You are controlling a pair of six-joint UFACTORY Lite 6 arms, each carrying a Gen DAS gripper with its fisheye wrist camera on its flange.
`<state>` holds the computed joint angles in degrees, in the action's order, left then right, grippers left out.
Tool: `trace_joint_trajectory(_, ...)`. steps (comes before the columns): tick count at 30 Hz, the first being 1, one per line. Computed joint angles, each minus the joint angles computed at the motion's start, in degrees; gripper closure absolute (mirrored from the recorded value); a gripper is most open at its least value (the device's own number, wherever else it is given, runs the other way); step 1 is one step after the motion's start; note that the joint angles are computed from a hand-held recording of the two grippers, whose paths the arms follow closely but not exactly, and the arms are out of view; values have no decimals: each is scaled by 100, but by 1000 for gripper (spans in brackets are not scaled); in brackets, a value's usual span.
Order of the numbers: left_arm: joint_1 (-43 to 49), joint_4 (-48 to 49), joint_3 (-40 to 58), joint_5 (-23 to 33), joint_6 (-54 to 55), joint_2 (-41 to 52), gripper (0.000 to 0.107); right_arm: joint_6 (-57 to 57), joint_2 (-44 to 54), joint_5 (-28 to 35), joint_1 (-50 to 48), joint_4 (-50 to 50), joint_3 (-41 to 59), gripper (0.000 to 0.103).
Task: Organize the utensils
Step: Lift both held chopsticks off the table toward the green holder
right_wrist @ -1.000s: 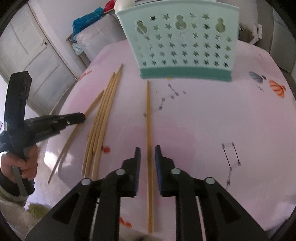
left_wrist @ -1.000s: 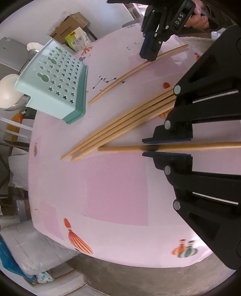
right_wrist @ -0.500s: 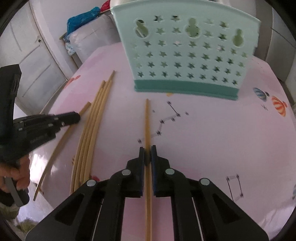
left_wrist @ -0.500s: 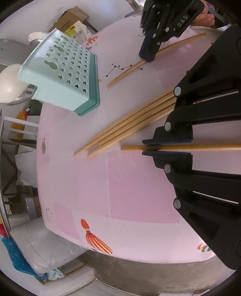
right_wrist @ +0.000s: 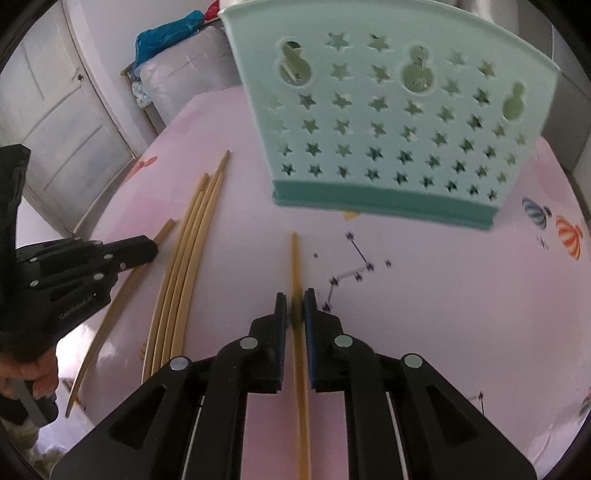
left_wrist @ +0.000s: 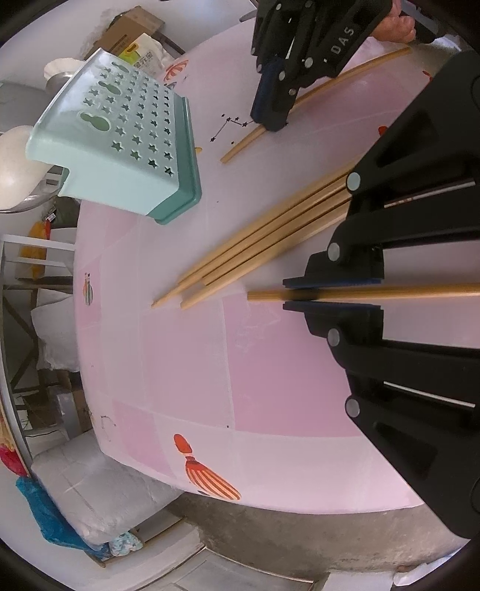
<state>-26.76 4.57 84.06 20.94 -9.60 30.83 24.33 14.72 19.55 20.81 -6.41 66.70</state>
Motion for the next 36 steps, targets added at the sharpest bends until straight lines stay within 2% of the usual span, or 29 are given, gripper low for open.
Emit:
trace_joint_trajectory(3, -17, 168, -88, -158, -171, -18, 102, 726, 175, 117, 183, -784, 213, 94)
trace_joint_trajectory(6, -8, 152, -140, -245, -192, -34, 102, 816, 206, 49, 174, -781, 222, 96)
trace_joint_trajectory(9, 111, -557, -39, -162, 397, -13, 102, 302, 113, -107, 11, -11, 110, 96)
trace_joint_trajectory(11, 157, -699, -192, -244, 520, -194, 102, -164, -273, -329, -152, 631, -254, 96)
trace_joint_trajectory(13, 223, -964, -440, -350, 764, -514, 102, -256, -694, -468, -244, 833, -571, 96)
trace_joint_trajectory(16, 370, -1868, -727, -374, 1532, -959, 102, -621, -1400, -623, -406, 1370, -1003, 96)
trace_joint_trajectory(23, 490, -3486, -1359, -491, 2965, -2200, 102, -854, -2727, -729, -682, 1712, -1573, 96)
trace_joint_trajectory(32, 452, -4201, -994, -226, 3552, -2706, 102, -1387, -3438, -798, -935, 2377, -1871, 96)
trace_joint_trajectory(36, 294, -3985, -596, -183, 3351, -2684, 102, -2770, -3699, -693, -1288, 3776, -2020, 96)
